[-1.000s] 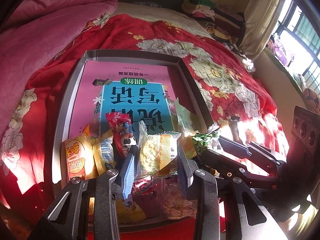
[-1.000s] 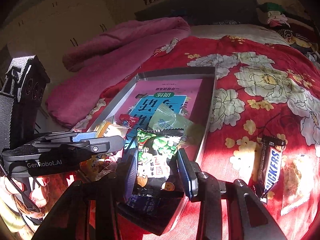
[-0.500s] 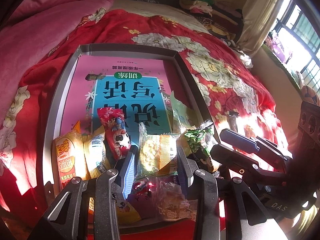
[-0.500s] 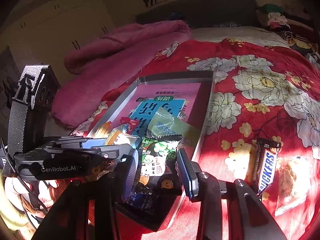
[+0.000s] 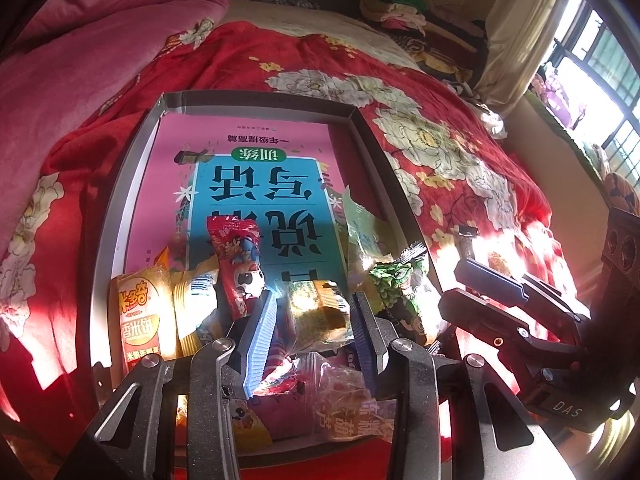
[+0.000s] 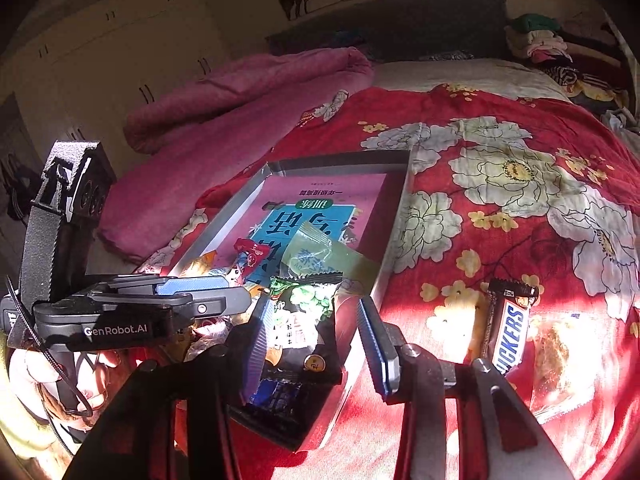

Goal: Organize snacks
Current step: 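Open both tools to drop the pastry packet and green bag into the tray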

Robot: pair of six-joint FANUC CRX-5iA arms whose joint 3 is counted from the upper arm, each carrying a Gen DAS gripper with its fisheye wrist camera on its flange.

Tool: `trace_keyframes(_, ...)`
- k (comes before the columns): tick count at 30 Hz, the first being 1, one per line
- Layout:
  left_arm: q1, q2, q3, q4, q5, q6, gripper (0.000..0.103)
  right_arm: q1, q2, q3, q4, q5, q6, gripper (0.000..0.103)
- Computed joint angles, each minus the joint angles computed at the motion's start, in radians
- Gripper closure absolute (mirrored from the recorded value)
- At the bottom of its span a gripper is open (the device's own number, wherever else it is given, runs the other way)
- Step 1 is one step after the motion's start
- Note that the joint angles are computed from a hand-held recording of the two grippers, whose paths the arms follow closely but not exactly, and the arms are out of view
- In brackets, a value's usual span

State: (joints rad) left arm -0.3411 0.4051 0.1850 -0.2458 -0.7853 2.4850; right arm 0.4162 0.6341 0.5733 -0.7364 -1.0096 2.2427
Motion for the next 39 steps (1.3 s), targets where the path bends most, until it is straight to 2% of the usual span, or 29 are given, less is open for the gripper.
trace_keyframes(14, 0.009, -0.014, -0.02, 0.019, 0.022, 0.008, 0.062, 0.012, -0.002, -0.003, 0.001, -0.025, 0.035, 0.06)
trace_keyframes(18, 0.01, -0.017, -0.022, 0.018, 0.024, 0.016, 0.051, 0.016, -0.005, -0.008, 0.008, -0.022, 0.041, 0.06)
trace_keyframes(25, -0.001, -0.016, -0.002, -0.028, -0.009, 0.052, 0.046, 0.018, -0.019, -0.026, 0.012, -0.006, 0.057, 0.059)
trace_keyframes(27, -0.005, -0.015, 0.005, -0.041, -0.021, 0.058, 0.037, 0.018, -0.026, -0.034, 0.008, 0.004, 0.064, 0.057)
trace_keyframes(35, -0.013, -0.025, 0.002, -0.064, -0.014, 0.073, 0.035, 0.01, -0.057, -0.064, -0.023, 0.026, 0.119, 0.045)
trace_keyframes(39, -0.016, -0.024, 0.006, -0.07, -0.018, 0.074, 0.034, 0.014, -0.075, -0.085, -0.023, 0.051, 0.139, 0.043)
